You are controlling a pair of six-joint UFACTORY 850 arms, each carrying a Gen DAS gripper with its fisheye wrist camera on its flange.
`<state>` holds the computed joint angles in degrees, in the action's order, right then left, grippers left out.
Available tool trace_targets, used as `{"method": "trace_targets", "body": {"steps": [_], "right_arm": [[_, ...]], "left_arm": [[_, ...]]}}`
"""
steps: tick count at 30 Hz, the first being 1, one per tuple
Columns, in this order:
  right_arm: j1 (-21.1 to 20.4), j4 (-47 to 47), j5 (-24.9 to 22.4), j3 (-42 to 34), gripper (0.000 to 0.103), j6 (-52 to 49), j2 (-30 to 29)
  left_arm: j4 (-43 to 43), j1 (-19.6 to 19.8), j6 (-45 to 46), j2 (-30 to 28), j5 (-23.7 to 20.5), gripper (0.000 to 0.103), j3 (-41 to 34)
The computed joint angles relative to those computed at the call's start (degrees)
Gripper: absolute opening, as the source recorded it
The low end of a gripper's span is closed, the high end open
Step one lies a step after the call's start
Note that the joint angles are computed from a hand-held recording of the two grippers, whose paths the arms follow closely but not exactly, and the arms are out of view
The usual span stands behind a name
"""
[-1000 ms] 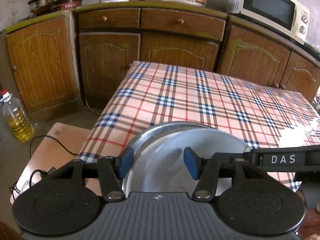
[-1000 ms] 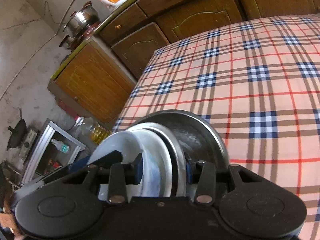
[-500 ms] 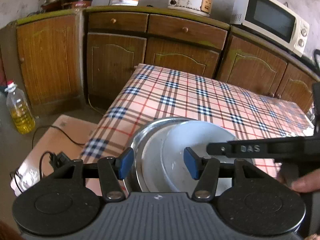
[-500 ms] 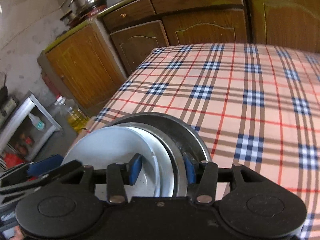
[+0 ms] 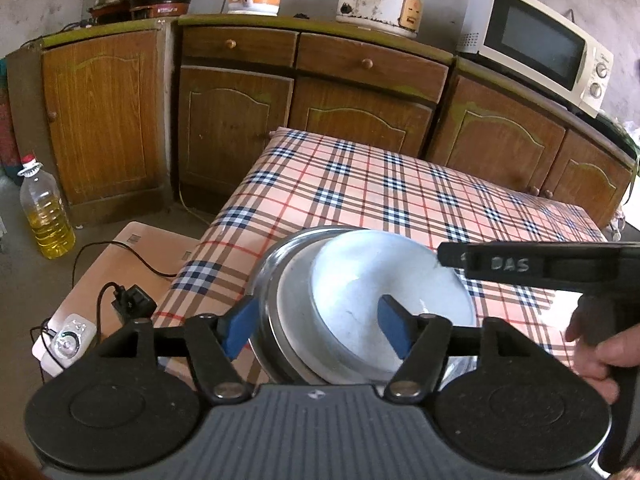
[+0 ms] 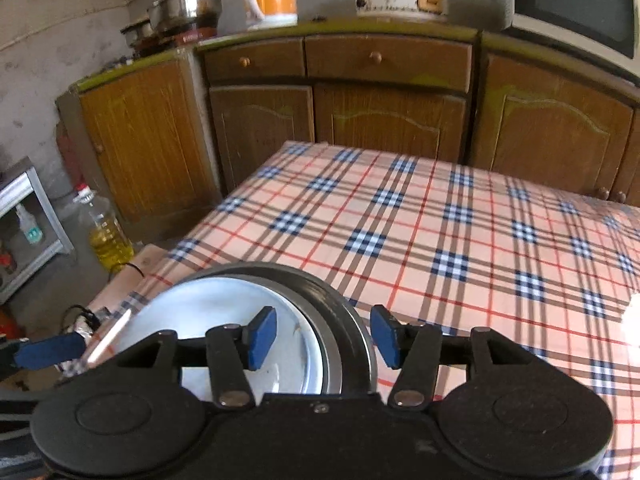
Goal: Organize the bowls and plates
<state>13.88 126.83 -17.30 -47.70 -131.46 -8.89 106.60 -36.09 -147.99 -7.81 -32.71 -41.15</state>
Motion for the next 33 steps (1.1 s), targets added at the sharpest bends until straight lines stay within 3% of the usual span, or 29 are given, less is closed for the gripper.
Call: {"method": "trace_targets", "body": {"steps": [7, 16, 33], "right_arm": [[-2.6, -6.7, -2.5, 7.3, 0.071, 4.7, 8.4], [-6.0, -18.8, -2.8, 14.7, 0.071, 17.3, 16.4], [-7.2, -30.7, -1.6, 19.1, 0.071, 27.7, 20.7]], "left_arm": [[-7.1, -3.8, 5.6, 1.8, -2.7, 0.09, 0.7], [-16.2, -8.8, 12.1, 3.0, -5.1, 0.103, 1.1], [-25.6, -13.5, 17.3, 1.5, -9.0, 0.103, 0.0]]}}
